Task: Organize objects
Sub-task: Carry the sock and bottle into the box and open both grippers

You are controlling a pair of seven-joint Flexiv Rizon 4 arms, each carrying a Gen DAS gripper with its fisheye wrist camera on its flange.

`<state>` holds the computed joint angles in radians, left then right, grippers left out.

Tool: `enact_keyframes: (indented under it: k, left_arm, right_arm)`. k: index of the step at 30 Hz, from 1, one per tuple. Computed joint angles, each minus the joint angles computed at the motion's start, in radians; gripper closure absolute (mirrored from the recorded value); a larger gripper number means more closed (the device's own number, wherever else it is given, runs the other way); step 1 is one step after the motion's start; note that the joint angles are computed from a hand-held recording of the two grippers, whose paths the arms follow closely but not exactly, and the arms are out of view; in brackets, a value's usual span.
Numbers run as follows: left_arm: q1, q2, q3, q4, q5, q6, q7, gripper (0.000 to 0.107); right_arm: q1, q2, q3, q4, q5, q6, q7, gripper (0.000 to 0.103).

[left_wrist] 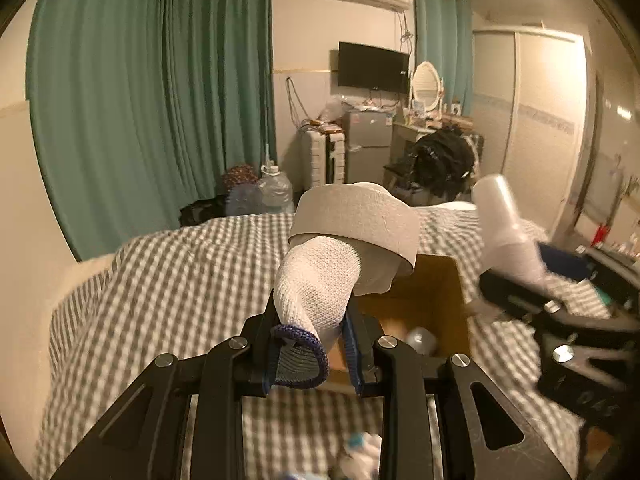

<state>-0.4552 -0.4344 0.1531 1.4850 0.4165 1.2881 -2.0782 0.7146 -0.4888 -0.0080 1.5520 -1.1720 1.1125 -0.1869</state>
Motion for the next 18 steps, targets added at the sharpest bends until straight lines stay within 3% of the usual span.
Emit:
enact_keyframes:
  k: [3,12,18]
  left_arm:
    - [0.000,-0.063,0.014,-0.081,0.021,-0.043,0.015,0.079]
    - [0.091,-0.251,-0.085,-0.189,-0.150,0.018,0.238,0.079]
    - [0.111,-0.337,-0.141,-0.237,-0.276,-0.030,0.389,0.079]
  right_arm:
    - [-0.009,-0.050,-0.010,-0.071,0.033,-0.003,-0.047,0.050]
    - [-0.029,-0.241,-0.052,-0.271,0.250,0.015,-0.216,0.050]
    - [-0.054,-0.343,-0.044,-0.336,0.430,0.012,-0.323,0.050]
